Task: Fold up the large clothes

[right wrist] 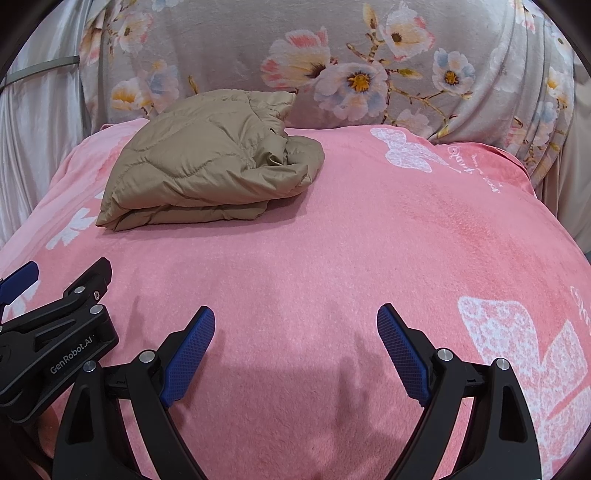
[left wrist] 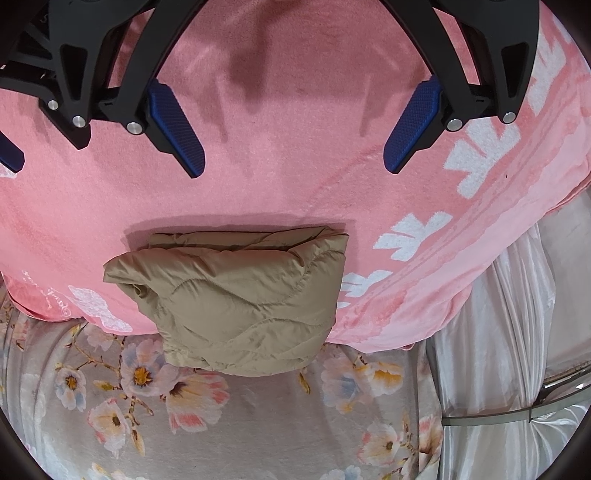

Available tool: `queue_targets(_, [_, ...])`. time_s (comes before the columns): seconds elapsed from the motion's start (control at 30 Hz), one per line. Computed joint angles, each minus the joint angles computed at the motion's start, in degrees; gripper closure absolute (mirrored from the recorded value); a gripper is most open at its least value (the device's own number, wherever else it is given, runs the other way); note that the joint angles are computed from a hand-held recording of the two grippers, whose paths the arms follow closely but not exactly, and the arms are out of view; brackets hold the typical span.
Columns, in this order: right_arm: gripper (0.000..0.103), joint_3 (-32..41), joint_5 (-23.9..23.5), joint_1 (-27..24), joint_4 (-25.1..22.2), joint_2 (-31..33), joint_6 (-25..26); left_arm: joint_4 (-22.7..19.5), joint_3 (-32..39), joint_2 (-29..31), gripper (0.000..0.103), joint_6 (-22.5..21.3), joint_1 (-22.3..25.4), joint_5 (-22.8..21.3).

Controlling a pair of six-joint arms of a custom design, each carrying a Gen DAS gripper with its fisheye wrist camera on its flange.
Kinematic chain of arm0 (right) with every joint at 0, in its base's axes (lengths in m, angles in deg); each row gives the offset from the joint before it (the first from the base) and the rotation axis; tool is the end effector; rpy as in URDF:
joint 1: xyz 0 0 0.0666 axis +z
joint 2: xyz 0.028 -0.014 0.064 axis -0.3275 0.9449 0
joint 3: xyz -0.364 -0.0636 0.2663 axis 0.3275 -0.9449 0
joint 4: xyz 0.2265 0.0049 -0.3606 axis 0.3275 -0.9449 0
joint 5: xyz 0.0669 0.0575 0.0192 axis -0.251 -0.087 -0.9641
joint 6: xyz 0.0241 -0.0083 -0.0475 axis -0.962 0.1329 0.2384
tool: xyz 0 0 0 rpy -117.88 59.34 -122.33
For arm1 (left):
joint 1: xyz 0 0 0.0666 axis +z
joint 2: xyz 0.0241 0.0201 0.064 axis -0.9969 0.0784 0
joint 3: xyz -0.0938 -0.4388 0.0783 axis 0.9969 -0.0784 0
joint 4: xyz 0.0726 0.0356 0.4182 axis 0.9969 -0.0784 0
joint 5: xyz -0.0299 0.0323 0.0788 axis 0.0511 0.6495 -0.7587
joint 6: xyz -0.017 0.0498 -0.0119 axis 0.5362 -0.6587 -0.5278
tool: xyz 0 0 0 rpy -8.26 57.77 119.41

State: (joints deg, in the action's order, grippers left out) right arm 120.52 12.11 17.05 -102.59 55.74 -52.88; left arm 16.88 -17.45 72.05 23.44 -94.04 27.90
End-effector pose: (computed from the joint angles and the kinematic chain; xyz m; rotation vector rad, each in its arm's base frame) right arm 0.4296 0.2861 0.5417 0.1800 2.2535 -0.2251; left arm 0.4659 -0.0656 0.4823 0.0408 2.1226 0.0406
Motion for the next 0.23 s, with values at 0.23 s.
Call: queue_targets(0.23, [0.016, -0.2, 0.5, 0.0, 0.1, -0.3, 0.3, 0.4, 0.0, 0.2, 0.011, -0.3, -0.2, -0.5])
